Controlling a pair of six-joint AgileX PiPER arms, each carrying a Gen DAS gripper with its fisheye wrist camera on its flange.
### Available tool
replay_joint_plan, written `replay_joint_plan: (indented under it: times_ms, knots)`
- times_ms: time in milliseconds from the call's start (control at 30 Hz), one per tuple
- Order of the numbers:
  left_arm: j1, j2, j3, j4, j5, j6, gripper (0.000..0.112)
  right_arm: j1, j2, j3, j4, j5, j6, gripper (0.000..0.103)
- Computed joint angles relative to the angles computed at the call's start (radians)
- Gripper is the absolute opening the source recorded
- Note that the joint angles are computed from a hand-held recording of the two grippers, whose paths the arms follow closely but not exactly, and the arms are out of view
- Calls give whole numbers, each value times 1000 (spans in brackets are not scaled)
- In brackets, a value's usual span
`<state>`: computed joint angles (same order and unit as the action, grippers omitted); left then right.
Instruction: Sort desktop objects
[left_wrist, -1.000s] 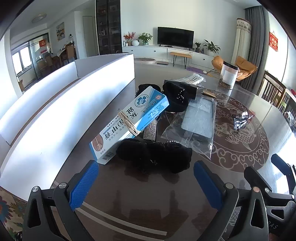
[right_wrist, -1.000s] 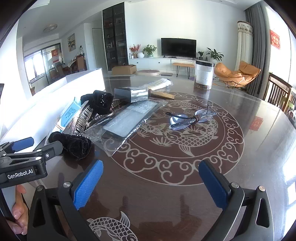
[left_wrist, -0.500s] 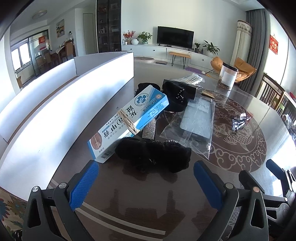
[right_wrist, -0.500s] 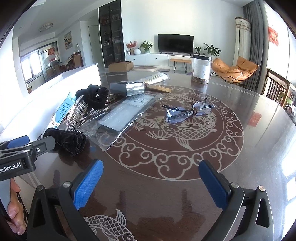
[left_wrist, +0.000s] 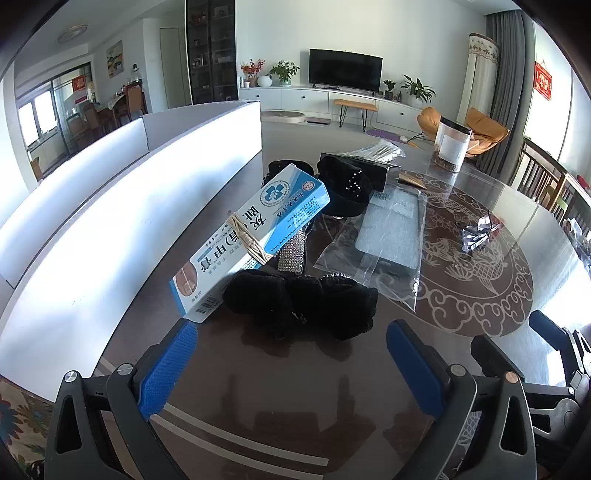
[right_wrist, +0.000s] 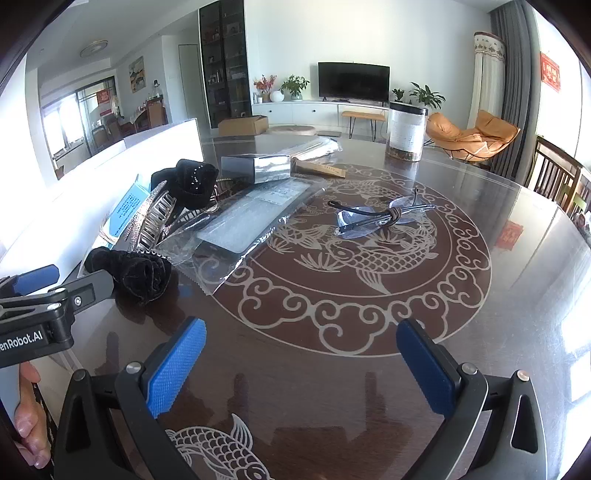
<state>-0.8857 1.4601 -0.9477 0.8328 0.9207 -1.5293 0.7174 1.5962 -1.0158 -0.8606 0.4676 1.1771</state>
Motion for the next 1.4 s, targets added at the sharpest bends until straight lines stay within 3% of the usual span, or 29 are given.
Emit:
replay_joint_plan:
  times_ms: [1167, 1400]
  knots:
    - [0, 47, -39, -32, 43, 46, 103, 10, 20, -24, 12, 33, -21, 103]
    - [30, 61, -39, -72, 18, 69, 103, 6, 22, -26, 23, 31, -30, 103]
